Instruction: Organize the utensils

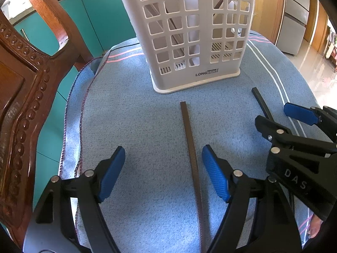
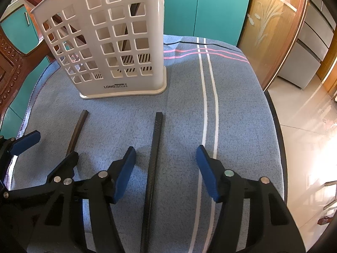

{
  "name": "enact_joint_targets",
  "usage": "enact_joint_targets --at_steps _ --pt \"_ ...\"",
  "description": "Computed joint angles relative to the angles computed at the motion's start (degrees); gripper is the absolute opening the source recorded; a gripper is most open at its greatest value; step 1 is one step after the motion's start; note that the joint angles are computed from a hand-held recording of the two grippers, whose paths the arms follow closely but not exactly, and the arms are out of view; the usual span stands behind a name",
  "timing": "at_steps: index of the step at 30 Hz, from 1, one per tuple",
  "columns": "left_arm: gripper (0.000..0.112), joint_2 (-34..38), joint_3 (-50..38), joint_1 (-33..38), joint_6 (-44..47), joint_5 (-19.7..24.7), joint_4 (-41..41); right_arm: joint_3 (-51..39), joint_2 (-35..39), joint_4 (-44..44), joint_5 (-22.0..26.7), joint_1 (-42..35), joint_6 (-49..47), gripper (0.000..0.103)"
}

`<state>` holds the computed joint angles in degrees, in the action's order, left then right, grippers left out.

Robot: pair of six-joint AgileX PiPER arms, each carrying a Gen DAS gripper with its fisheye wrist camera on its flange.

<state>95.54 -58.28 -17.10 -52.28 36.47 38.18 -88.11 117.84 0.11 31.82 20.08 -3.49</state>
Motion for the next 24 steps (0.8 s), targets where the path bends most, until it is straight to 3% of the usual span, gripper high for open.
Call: enact_joint_targets --at_steps 2,3,6,7,9,15,17,20,24 --pt "0.068 -0.13 -0.09 0.52 1.59 -0.94 -1.62 -0.44 0.08 0.36 0.47 -0.24 -0.74 0.050" --pt "0.058 -0.43 0.05 1.01 3.68 -2.26 -3.87 -0.67 0.10 0.59 0.72 -0.36 -1.18 0.047" --pt "0.033 -0.93 0.20 1.28 8.94 -4.36 -8.38 -1.47 0.08 2.08 1.83 -0.45 -3.60 0.026" --pt "0.023 -0.97 0.19 1.14 10.35 -4.82 -9.33 -1.78 0.16 4.32 2.37 -0.71 -6.07 0.012" --pt "0.011 -0.82 -0.14 0.50 12.10 -4.81 -10.35 -1.95 0.20 8.59 3.01 -1.16 -9.72 0.008" --pt "0.007 -1.72 0.42 0.34 13.61 -5.61 -12.28 -0.81 -1.40 17.66 1.27 -3.50 -16.88 0.007" --pt "0.007 -2.99 1.23 -0.94 10.12 -5.49 -7.65 -0.81 -1.88 19.49 1.18 -4.18 -17.83 0.007" --pt "0.007 -3.71 1.75 -2.58 5.59 -4.37 -1.29 -2.19 -1.18 18.93 2.07 -4.47 -16.78 0.007" --pt "0.007 -2.18 0.80 -1.75 9.37 -4.47 -4.43 -4.52 0.53 15.90 3.95 -4.67 -13.40 0.007"
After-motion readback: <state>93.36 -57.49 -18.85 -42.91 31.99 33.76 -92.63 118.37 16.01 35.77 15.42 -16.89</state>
